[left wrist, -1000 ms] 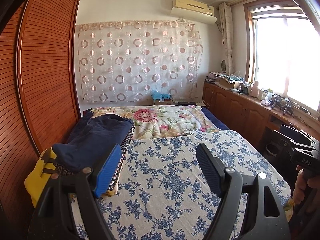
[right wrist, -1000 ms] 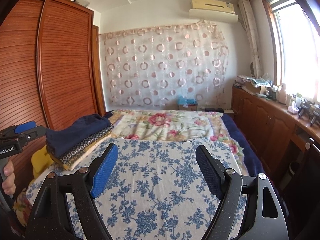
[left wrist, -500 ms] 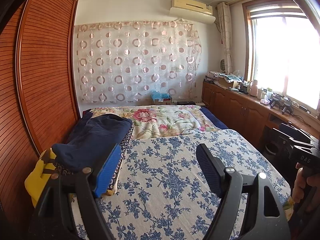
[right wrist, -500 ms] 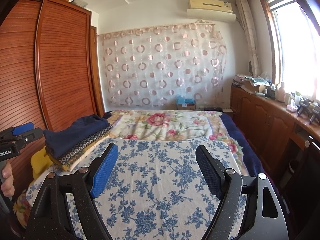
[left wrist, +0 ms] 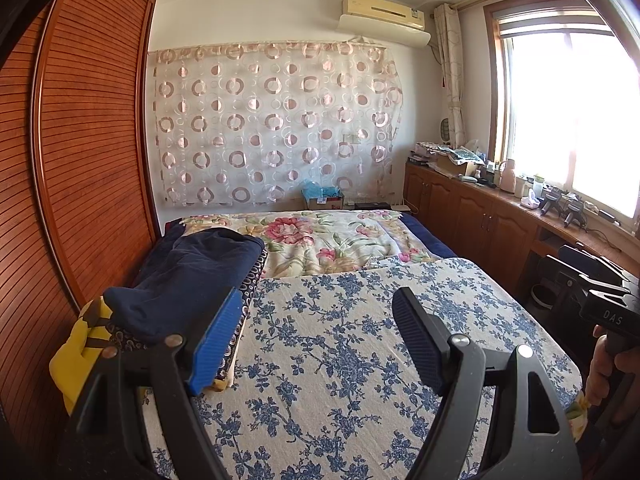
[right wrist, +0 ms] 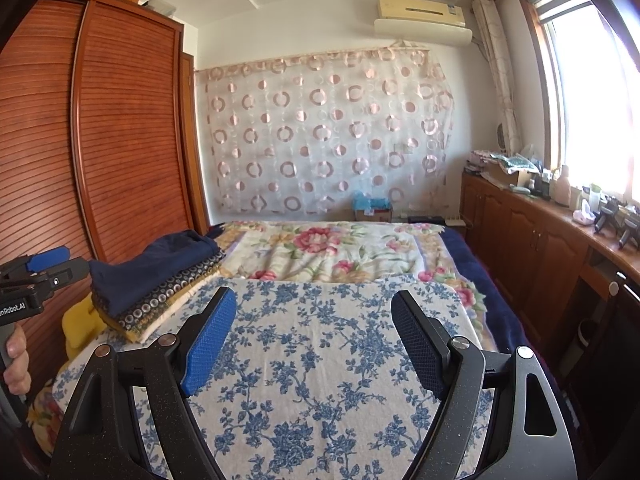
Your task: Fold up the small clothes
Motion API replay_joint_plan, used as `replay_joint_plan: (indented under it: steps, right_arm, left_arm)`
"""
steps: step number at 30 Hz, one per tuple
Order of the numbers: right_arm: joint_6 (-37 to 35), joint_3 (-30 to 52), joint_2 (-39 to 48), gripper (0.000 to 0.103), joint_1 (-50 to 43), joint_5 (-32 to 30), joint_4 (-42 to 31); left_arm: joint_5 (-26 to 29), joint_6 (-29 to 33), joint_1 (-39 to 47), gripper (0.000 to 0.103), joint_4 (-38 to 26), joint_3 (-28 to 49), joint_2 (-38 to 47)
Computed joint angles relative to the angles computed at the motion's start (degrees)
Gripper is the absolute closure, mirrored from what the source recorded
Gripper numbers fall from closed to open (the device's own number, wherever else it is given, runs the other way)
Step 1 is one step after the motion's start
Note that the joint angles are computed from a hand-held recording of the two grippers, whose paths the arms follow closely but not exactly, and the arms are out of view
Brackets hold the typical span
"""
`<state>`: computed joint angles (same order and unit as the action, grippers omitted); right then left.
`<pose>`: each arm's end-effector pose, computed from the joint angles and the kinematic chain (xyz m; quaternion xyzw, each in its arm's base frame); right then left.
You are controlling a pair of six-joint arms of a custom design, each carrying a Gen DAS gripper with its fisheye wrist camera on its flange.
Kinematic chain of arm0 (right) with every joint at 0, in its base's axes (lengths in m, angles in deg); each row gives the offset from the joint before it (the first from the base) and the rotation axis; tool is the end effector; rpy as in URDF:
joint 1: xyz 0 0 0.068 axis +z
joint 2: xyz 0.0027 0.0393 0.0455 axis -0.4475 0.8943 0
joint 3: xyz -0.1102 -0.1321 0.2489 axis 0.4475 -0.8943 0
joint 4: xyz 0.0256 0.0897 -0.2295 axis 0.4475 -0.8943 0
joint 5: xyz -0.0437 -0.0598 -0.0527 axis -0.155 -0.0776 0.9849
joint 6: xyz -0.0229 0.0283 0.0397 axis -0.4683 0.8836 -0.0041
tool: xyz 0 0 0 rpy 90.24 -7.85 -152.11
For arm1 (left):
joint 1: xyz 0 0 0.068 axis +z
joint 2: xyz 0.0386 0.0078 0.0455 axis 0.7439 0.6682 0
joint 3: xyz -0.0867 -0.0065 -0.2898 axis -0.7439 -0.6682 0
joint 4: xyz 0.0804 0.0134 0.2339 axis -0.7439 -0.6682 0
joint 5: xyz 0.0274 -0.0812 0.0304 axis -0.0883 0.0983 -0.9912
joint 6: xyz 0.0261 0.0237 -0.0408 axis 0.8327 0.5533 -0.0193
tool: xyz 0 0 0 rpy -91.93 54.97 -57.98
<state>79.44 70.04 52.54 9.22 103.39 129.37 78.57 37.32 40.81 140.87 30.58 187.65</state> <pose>0.2896 0.1977 0.1475 -0.1354 0.8196 0.1009 0.5475 0.2605 -0.0313 0.1170 0.0006 0.8375 -0.0373 0.5451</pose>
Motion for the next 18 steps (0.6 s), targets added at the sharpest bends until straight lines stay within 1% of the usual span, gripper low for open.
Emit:
replay_joint_plan:
  steps: [18]
  right_arm:
    - [0.0,-0.2,0.1,0.021,-0.1,0.1,0.3]
  left_arm:
    - [0.1,0.2,0.1,0.025,0.2,-0.3,-0.2]
